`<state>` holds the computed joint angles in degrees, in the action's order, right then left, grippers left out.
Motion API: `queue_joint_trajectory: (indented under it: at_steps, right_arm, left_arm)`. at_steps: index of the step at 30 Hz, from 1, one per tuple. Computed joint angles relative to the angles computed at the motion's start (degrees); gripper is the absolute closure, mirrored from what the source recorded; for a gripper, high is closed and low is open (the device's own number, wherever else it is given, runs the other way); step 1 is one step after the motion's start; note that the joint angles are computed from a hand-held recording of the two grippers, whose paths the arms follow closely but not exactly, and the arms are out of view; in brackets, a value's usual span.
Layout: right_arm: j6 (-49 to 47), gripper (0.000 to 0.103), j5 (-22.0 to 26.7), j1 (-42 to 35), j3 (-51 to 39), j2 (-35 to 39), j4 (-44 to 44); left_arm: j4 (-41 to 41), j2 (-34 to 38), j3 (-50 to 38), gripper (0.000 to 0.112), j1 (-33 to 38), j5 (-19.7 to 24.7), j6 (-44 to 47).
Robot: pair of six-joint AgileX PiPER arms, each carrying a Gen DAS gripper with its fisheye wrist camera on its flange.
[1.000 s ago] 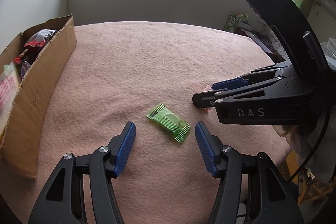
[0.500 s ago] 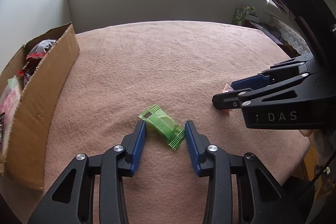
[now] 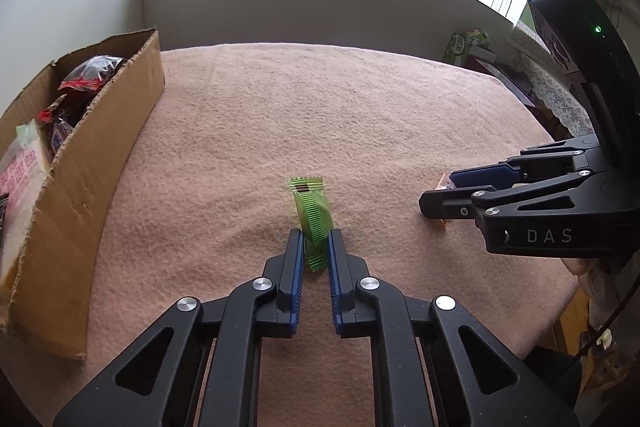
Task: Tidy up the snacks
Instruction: 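Close the left tool on the green wrapped candy and lift it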
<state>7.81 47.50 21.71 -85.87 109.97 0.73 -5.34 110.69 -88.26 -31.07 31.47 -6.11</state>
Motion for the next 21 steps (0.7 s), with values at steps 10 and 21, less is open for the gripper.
queue_joint_trajectory:
  at_steps: [10,21]
  right_arm:
    - [-0.35,0.064,-1.22,-0.76,2.58,-2.26,1.07]
    - [0.15,0.064,-1.31,-0.32,2.92,-2.17,0.62]
  left_arm:
    - [-1.74,-1.48,1.83,0.106,0.43,-2.0,0.62]
    - [1.92,2.34,-3.01,0.106,-0.45,0.74,-3.55]
